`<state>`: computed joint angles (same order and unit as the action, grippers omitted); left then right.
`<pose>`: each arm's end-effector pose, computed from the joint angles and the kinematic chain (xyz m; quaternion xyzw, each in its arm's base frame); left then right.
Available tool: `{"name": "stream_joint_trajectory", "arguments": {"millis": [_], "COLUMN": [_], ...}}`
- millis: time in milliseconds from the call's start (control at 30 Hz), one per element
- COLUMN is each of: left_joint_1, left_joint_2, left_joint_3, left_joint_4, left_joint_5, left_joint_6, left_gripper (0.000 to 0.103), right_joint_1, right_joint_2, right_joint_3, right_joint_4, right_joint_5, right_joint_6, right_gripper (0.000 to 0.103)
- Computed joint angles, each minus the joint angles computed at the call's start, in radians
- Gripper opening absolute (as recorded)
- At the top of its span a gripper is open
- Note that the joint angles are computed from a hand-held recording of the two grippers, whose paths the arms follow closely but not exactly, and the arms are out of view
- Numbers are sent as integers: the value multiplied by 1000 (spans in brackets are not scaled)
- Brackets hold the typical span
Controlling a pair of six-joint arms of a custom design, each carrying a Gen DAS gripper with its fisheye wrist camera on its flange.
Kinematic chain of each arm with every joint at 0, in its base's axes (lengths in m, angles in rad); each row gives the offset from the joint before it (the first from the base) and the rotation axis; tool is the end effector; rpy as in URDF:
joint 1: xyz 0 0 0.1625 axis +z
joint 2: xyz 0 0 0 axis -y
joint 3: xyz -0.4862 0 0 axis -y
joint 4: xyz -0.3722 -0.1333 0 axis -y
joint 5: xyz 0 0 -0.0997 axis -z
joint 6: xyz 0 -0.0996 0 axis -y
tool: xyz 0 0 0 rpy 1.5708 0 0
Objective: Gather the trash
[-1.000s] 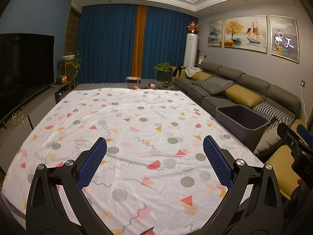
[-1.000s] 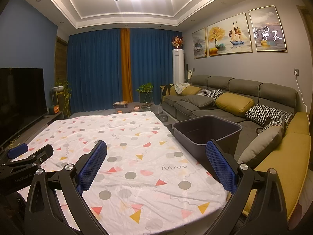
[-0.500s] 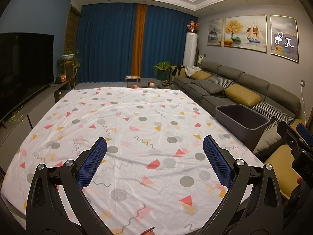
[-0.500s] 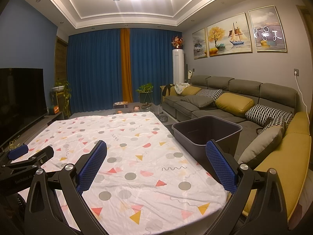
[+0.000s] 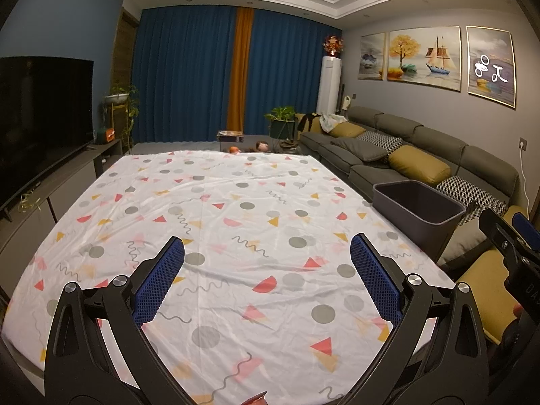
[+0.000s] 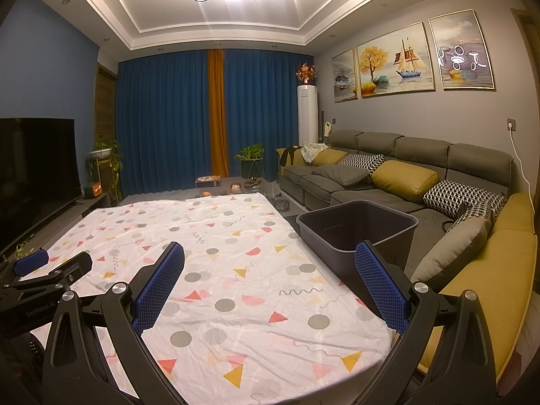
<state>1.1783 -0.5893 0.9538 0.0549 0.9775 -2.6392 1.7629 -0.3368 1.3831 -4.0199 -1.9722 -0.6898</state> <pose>-0.1263 -0.7992 0.1754 0.2036 0.7921 -0.5064 0.2734 0.2363 -0.7205 0.0840 0.2032 -0.7319 0.5754 0.3033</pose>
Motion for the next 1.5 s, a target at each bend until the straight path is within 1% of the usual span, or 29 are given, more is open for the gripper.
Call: {"name": "stream_joint_trajectory", "arguments": {"millis": [1500], "left_joint_1": [-2], "left_joint_2": [8], "left_joint_3": [-14], "left_joint_4": [12], "left_joint_5": [0], "left_joint_6": [0], "left_gripper": [97], "right_joint_1": [0], "right_joint_2": [1], "right_joint_3": [-6], "right_joint_4": [6], "right_joint_5": [-2], "right_joint_6": [5], "right_gripper": [97]}}
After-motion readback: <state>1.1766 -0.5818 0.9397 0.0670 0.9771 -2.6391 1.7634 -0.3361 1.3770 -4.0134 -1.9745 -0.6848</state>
